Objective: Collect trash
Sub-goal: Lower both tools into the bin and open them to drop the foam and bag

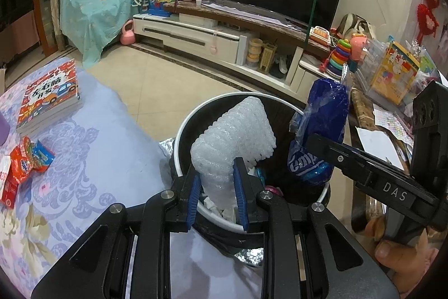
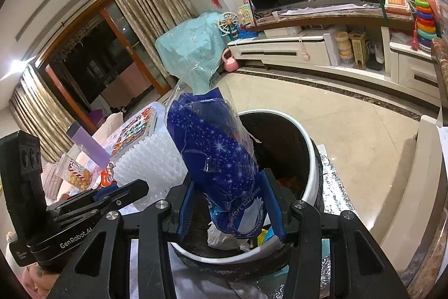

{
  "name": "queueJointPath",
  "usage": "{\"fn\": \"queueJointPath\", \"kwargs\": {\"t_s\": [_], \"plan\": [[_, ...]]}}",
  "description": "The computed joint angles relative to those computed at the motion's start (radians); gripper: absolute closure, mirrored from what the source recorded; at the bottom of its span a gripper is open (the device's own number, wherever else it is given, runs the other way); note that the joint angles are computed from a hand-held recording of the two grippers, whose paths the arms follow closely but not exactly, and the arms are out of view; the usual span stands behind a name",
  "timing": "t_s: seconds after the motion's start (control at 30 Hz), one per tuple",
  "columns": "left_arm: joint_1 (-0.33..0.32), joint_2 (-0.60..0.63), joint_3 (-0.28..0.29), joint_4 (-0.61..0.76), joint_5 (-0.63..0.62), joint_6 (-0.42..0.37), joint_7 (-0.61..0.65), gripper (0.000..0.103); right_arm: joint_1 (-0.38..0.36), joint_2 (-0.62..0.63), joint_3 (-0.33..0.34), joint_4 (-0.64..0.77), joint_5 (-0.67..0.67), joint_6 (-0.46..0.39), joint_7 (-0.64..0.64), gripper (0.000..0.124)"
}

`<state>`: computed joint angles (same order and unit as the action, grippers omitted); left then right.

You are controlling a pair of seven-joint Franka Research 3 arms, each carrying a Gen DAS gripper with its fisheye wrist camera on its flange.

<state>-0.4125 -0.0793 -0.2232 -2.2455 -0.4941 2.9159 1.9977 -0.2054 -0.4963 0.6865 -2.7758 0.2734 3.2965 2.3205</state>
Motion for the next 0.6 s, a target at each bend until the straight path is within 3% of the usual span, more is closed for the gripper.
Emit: {"fn": "queueJointPath", "kwargs": {"t_s": [0.6], "plan": [[0.027, 0.04, -0.032, 0.033, 0.124, -0.01, -0.114, 0.077, 0.004, 0.041, -0.046, 0.022, -0.027, -0.014, -0.019, 0.075]]}}
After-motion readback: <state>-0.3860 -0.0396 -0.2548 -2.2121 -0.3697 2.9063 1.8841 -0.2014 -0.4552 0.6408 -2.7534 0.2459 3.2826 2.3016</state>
